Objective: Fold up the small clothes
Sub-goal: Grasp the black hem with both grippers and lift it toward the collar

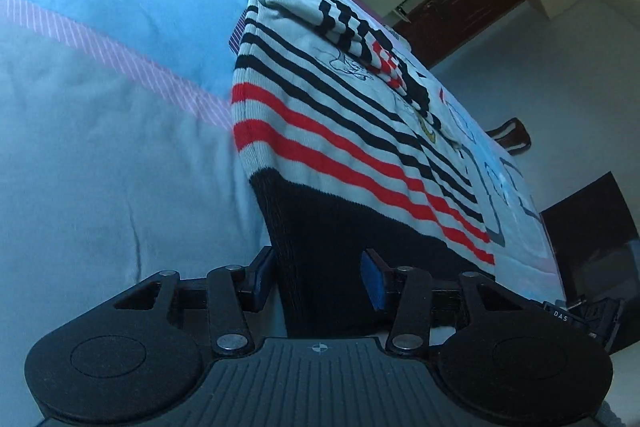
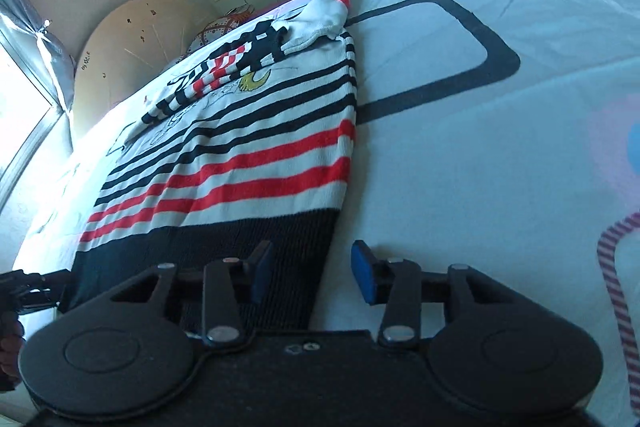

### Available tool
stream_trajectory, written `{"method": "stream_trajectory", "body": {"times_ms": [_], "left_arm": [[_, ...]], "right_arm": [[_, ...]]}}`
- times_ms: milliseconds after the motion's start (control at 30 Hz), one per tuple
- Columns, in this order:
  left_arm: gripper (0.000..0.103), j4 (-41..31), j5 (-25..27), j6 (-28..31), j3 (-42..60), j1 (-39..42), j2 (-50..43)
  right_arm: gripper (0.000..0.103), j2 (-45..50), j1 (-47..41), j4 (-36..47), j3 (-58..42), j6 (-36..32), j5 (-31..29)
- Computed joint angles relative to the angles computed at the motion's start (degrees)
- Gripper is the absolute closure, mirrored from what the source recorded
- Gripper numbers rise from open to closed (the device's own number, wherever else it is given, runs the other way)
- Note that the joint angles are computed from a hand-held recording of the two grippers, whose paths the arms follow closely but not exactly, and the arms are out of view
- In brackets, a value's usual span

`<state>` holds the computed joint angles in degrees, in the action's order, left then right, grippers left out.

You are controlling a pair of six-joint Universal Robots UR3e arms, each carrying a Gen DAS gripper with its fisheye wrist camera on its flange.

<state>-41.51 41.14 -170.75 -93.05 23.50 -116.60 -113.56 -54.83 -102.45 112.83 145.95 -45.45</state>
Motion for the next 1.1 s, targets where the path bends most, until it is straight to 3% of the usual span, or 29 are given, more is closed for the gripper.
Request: {"method": "stream_trajectory", "body": {"times_ms": [133,300,400,533,633,700,800,867,967,1000,1100], "left_arm": [[0.057,8.42,-4.25,-4.95,-7.89,1.55,0.42],[0.057,12.74,-7.84,-8.95,-6.25,1.57,-3.91],[0.058,12.69,-7.64,-8.89,-3.7,0.54,-5.53],[0.095,10.63,-3.13,-8.37,-0.78,-0.82,-6.16],[0.097,11.34,-2.93,-7.89,-1.53,-0.57,-5.67],[0.098,14.63,-2.79,-8.51,-3.68,-0.3,-4.49],[0.098,21.12,-5.62,-11.05,-8.44,2.29,-2.5],[0.098,20.75,-6.56,-9.22,-10.63,4.44,-0.47],[0.098,14.04,-1.35,-3.89,-8.11,3.87,-1.06],[0.098,15.86,-2.24,-4.54,-8.53,4.1,-2.25],[0.098,17.62,-2.4,-6.96,-8.35,3.84,-2.92]], "right_arm": [[0.061,-3.4,-6.86,16.41,-0.31,-7.5,3.93],[0.069,-0.4,-10.95,29.86,-2.36,-11.78,7.8],[0.081,1.89,-9.32,26.94,-1.12,-8.93,8.63],[0.092,4.02,-7.86,24.88,-1.39,-6.4,9.93],[0.095,4.87,-4.73,19.44,-2.15,-3.25,8.06],[0.096,2.97,-4.88,18.96,-1.88,-4.62,8.25],[0.097,-0.67,-8.8,27.42,-3.86,-11.68,10.69],[0.097,-1.59,-11.55,32.71,-5.39,-17.22,11.16],[0.097,1.12,-9.27,24.09,-2.73,-13.63,6.89],[0.097,2.46,-7.56,20.06,-1.37,-11.15,5.41],[0.097,2.74,-9.24,22.73,-0.83,-12.28,7.37]]}}
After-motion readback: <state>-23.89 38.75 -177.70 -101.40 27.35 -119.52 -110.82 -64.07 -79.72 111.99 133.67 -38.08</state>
